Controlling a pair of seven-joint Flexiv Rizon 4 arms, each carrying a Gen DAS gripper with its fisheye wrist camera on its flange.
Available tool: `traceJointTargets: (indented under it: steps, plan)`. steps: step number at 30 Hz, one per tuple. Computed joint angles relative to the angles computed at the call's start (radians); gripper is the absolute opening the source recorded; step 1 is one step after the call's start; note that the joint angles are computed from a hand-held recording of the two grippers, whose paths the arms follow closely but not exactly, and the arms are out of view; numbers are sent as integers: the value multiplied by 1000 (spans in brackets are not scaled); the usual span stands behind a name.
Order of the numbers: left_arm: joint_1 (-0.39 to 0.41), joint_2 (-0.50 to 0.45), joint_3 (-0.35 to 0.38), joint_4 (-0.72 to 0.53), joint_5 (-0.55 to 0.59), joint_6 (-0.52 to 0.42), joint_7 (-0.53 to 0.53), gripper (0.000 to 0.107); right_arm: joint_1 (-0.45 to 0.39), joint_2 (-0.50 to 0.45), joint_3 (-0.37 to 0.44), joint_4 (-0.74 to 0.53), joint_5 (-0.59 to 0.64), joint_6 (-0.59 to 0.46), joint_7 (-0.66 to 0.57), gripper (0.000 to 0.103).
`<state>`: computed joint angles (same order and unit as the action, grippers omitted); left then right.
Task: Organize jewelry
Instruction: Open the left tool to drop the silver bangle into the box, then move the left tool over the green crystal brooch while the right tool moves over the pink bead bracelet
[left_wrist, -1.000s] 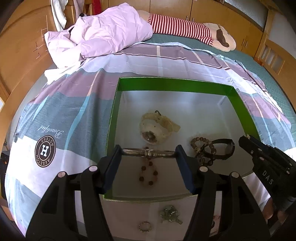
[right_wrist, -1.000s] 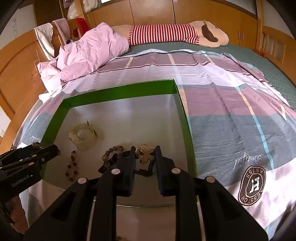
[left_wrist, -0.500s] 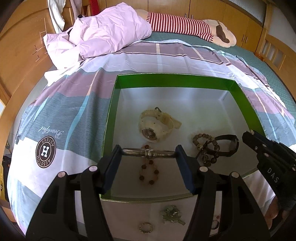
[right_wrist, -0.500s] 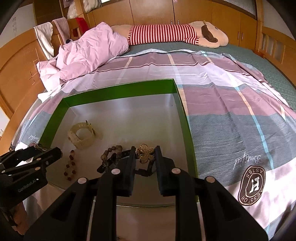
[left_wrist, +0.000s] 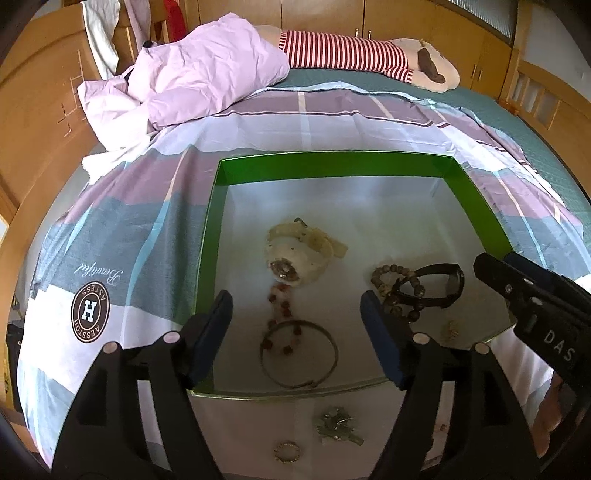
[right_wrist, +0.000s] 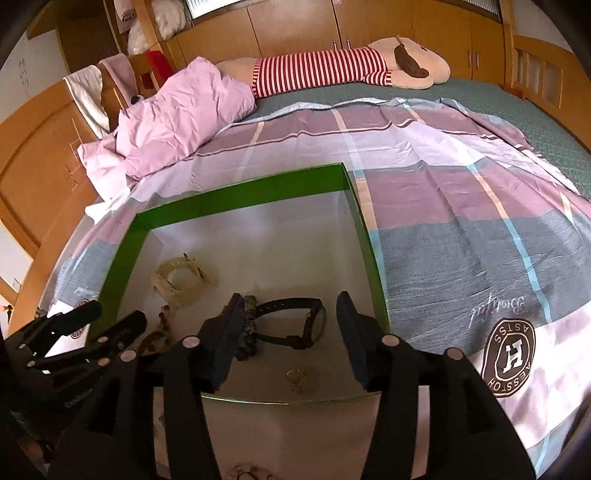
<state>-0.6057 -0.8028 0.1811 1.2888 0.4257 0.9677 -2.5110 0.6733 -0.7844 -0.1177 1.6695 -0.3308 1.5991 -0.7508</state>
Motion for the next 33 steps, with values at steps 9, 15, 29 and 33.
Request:
traceJointTargets:
  steps: [9, 15, 29, 33]
  plan:
    - [-5, 11, 1, 8, 5, -6, -9, 75, 31, 23, -32, 28, -9, 6, -10, 56]
    - [-15, 94, 2, 101, 38, 65, -28, 80, 116, 104, -133, 162, -4, 109, -54, 68]
    - [-25, 181, -63, 273, 45, 37, 47, 81, -70, 154, 185, 275, -52, -87, -330, 48]
    - [-22, 167, -74, 265, 34, 19, 61, 81, 4, 140, 121, 282, -109, -134, -312, 44]
